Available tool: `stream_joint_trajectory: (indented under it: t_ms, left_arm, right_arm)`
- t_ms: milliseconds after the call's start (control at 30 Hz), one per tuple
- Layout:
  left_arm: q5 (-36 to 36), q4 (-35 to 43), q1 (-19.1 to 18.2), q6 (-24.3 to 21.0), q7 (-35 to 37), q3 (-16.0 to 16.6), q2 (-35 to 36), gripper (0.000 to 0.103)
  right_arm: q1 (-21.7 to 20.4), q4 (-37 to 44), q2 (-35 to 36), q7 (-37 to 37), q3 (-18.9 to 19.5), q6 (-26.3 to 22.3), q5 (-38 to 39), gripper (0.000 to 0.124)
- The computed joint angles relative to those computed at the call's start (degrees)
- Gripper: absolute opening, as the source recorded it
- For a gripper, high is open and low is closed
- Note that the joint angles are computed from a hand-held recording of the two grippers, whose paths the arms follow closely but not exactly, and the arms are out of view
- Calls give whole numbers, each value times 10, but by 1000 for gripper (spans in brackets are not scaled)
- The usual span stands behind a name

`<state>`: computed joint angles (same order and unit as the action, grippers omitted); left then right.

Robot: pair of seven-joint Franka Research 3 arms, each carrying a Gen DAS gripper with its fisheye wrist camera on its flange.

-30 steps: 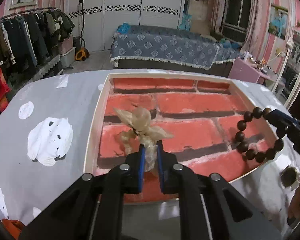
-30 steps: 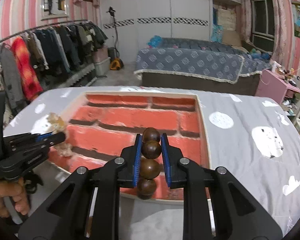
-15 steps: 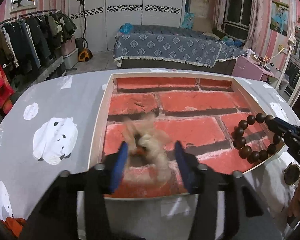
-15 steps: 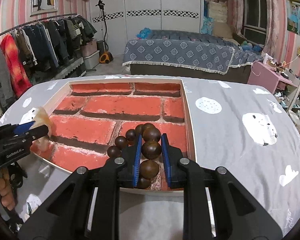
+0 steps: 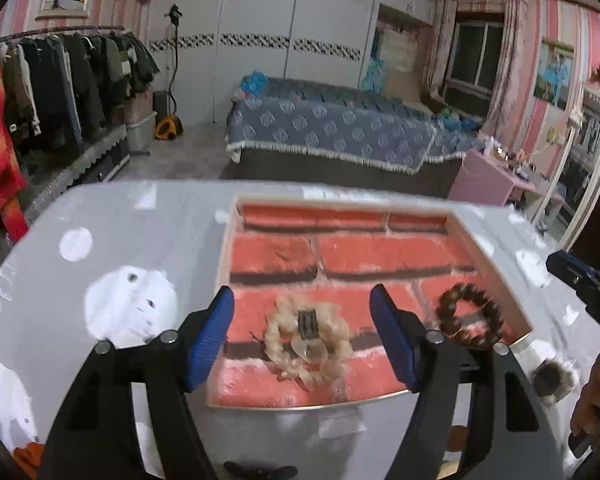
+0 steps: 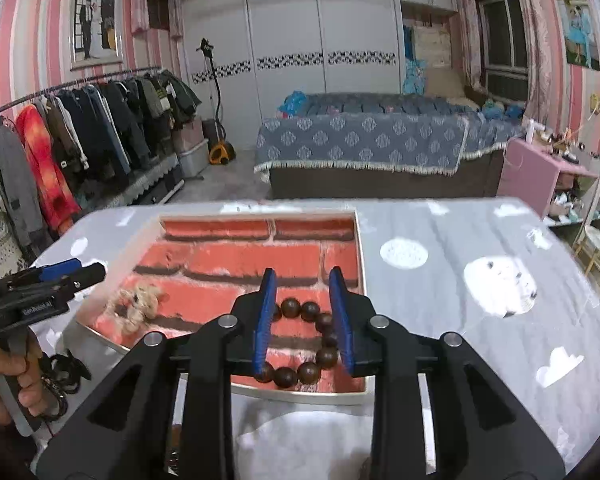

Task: Organize jewelry
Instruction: 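Withdraw both open tools from the tray back over the table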

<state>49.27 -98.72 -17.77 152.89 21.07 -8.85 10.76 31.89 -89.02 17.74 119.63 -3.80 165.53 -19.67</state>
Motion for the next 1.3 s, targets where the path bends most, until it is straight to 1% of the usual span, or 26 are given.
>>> stream_joint_trajectory:
  t_ms: [100, 133, 167, 200, 267, 300, 367, 400, 467, 567, 667, 733, 767, 833, 867, 967, 1033, 1100, 1233, 1300]
  left_arm:
    - [35, -28, -3, -17, -29, 1, -48, 71]
    - [45, -37, 0, -22, -33, -3, -61, 72]
    - [58, -54, 2, -30, -40, -8, -83, 75]
    - [67, -65, 6, -40, -45, -15, -99, 77]
    - [84, -109, 15, -59, -58, -31, -149, 78]
    - [86, -128, 21, -62, -64, -39, -168, 78]
    - [88, -191, 30, -66, -85, -56, -228, 79]
    - [86, -209, 35, -64, -89, -63, -244, 79]
    - [73, -271, 38, -56, -97, -77, -298, 81]
    - [39, -341, 35, -70, -99, -103, -360, 82]
    - [0, -401, 28, -71, -110, -129, -414, 82]
    - [-24, -440, 17, -56, -125, -141, -449, 82]
    - [-35, -454, 12, -50, -125, -145, -461, 82]
    - [-51, -474, 4, -50, -124, -160, -481, 82]
    - [-54, -482, 0, -42, -120, -164, -486, 83]
    - [-61, -506, -1, -23, -106, -165, -507, 83]
    - [-63, -520, 9, -3, -105, -161, -520, 83]
    - [-71, -532, 16, 7, -98, -157, -532, 83]
    - [-82, -549, 32, 4, -66, -147, -550, 83]
    - [-91, -555, 35, 10, -35, -126, -551, 84]
  right_arm:
    - [12, -30, -36, 34, -16, 16, -33, 29]
    - [14, -49, -53, 49, -20, 23, -51, 33]
    - [18, -71, -74, 71, -24, 30, -79, 42]
    - [20, -93, -94, 94, -27, 34, -109, 45]
    - [17, -136, -132, 139, -26, 38, -163, 48]
    - [13, -166, -155, 156, -22, 41, -180, 48]
    - [0, -220, -197, 186, -8, 42, -206, 48]
    - [-7, -252, -221, 201, 0, 41, -218, 48]
    - [-22, -307, -263, 222, 19, 41, -233, 50]
    - [-46, -390, -332, 253, 57, 32, -252, 55]
    - [-61, -460, -397, 266, 91, 23, -241, 58]
    - [-72, -497, -437, 274, 115, 22, -231, 62]
    - [-85, -509, -453, 285, 134, 21, -230, 64]
    - [-93, -532, -487, 289, 158, 16, -218, 64]
    - [-100, -539, -502, 291, 173, 13, -215, 64]
    - [-123, -549, -531, 293, 212, 2, -206, 68]
    - [-140, -555, -547, 303, 241, -9, -195, 70]
    - [-158, -555, -553, 309, 268, -18, -183, 71]
    - [-198, -534, -532, 324, 317, -26, -152, 71]
    - [-217, -511, -509, 310, 333, -26, -143, 76]
